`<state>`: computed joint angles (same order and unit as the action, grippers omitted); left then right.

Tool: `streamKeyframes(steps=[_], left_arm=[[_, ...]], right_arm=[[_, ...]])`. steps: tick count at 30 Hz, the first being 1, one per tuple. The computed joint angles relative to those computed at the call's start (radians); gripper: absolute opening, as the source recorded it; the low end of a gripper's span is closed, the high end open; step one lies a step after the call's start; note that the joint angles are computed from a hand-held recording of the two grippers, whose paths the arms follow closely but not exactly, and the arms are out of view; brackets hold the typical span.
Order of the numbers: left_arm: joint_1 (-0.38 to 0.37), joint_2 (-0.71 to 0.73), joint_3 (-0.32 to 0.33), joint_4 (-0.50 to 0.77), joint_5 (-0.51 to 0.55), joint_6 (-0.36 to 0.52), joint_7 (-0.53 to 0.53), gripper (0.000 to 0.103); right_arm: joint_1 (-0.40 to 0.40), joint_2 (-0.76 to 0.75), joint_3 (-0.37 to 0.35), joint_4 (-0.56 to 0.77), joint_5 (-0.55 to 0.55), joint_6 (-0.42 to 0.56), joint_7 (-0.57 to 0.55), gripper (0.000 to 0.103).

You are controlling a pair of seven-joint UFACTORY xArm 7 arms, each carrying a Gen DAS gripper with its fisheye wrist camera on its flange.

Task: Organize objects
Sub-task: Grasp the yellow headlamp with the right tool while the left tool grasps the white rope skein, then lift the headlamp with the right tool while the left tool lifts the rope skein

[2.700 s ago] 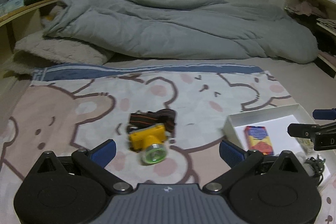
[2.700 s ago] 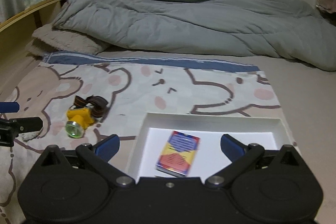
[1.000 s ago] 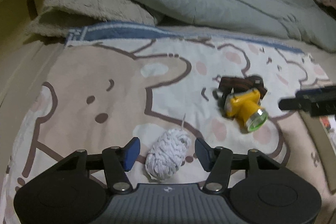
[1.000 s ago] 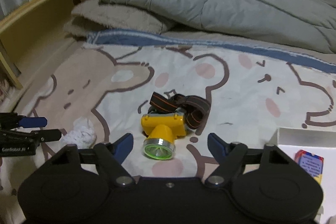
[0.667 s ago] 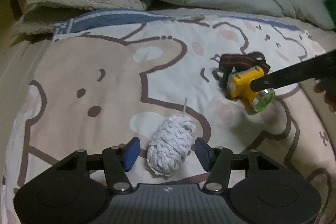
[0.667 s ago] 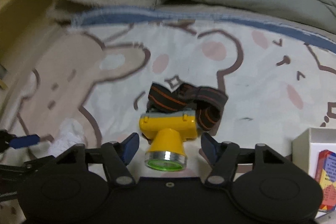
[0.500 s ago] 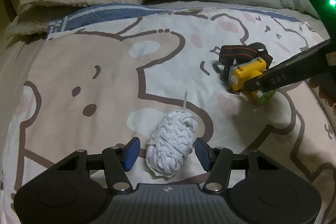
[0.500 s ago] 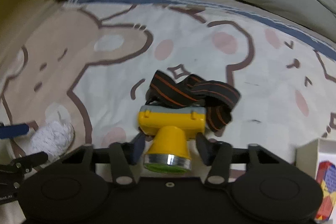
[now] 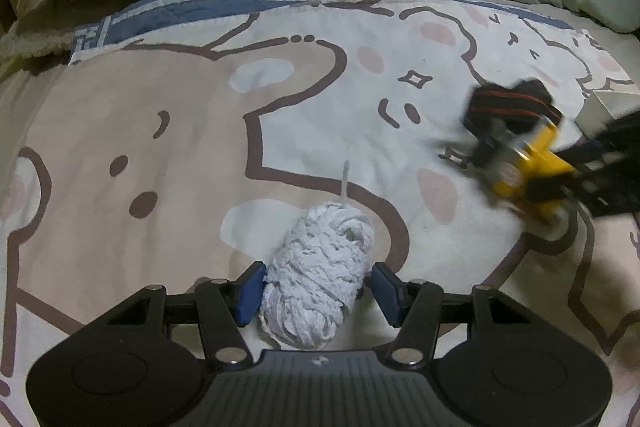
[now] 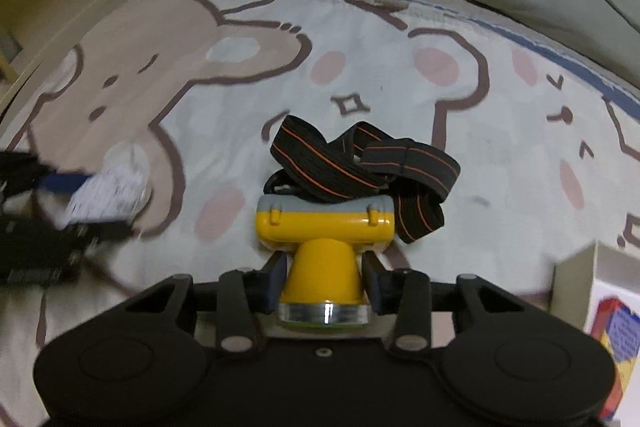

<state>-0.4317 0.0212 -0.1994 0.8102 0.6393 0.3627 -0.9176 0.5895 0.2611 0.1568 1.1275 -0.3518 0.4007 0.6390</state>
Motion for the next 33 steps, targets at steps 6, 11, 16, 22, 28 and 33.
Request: streamKeyframes(steps=[6,11,16,22,28,33], left_arm=[[-0.009,-0.001,-0.008,0.015,-0.01,0.044,-0.004,0.046],[-0.016,-0.017,-0.015,0.008,-0.015,0.057,-0.015,0.043],[-0.024,-0.064,-0.039,-0.033,-0.077,0.045,0.015,0.043],[-0.06,-0.114,-0.087,-0.07,-0.173,0.04,0.105,0.042],[-0.129,-0.142,-0.135,-0.086,-0.293,0.055,0.218,0.042],[-0.172,-0.114,-0.163,-0.062,-0.325,0.082,0.255,0.043]], right_arm=[[-0.035,-0.131,0.05,-0.156,0.095,-0.014,-0.064,0.042],[-0.048,-0.244,0.089,-0.289,0.184,-0.031,-0.109,0.042],[-0.046,-0.354,0.112,-0.397,0.274,-0.04,-0.153,0.041],[-0.015,-0.47,0.118,-0.503,0.375,-0.04,-0.202,0.041],[0.029,-0.571,0.115,-0.581,0.454,-0.015,-0.241,0.035],[0.034,-0.615,0.127,-0.594,0.455,-0.003,-0.25,0.03]])
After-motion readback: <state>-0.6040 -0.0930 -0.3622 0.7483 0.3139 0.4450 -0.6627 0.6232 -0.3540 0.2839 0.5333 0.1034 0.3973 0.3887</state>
